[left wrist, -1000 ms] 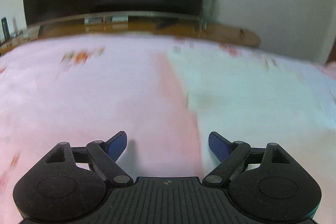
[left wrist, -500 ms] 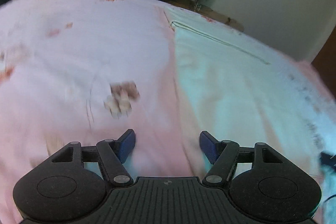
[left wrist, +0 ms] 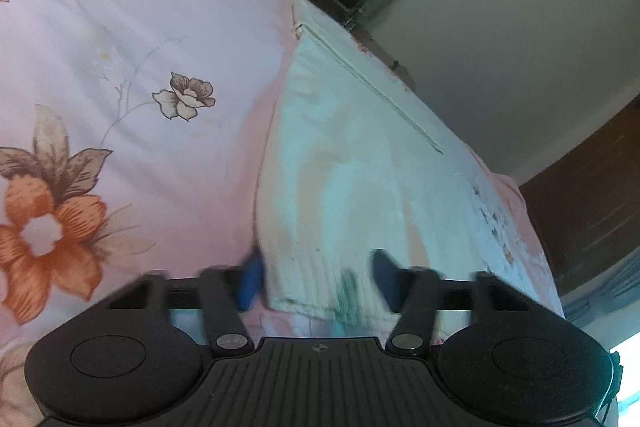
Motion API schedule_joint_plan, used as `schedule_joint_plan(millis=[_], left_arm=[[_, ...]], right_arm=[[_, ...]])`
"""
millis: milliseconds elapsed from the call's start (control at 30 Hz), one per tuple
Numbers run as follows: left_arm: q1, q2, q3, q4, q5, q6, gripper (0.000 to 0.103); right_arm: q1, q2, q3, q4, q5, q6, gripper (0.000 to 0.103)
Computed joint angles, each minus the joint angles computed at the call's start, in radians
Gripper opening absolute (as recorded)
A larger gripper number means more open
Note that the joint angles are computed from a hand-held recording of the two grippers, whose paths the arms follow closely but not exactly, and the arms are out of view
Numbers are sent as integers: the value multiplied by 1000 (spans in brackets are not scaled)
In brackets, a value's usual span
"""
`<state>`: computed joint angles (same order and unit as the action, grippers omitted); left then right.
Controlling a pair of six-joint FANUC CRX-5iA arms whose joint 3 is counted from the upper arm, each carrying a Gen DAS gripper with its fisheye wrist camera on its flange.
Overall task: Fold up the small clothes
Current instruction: 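Move both grippers to the sweater hem to grasp it for folding, then pinch the hem corners with both grippers and lift them up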
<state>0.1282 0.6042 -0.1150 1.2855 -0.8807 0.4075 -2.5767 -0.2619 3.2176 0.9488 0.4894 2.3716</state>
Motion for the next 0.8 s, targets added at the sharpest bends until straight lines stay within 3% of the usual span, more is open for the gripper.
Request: schedule_joint_plan(millis=[133,167,233,267,433,800], left_arm=[[-21,19,16,6,32,13,25],[-25,14,13,0,47,11,17],[-35,13,17,-12,73,9,12],[-33,12,17,-16,75,9,10],[-36,-10,-3,-18,101,-24,7],[-18,-45,-37,-18,103,-92,5]], right_arm=[[-57,-17,-7,-71,-70,100,31],[-73,-23,-13,-113,-78,160,28],[-92,-39,-31,-187,-61,265,9],[-99,-49,-42,-225,-45,324,7],[-81,-72,-106,-251,50,460,6],[-14,-24,-101,-134,125,413,5]])
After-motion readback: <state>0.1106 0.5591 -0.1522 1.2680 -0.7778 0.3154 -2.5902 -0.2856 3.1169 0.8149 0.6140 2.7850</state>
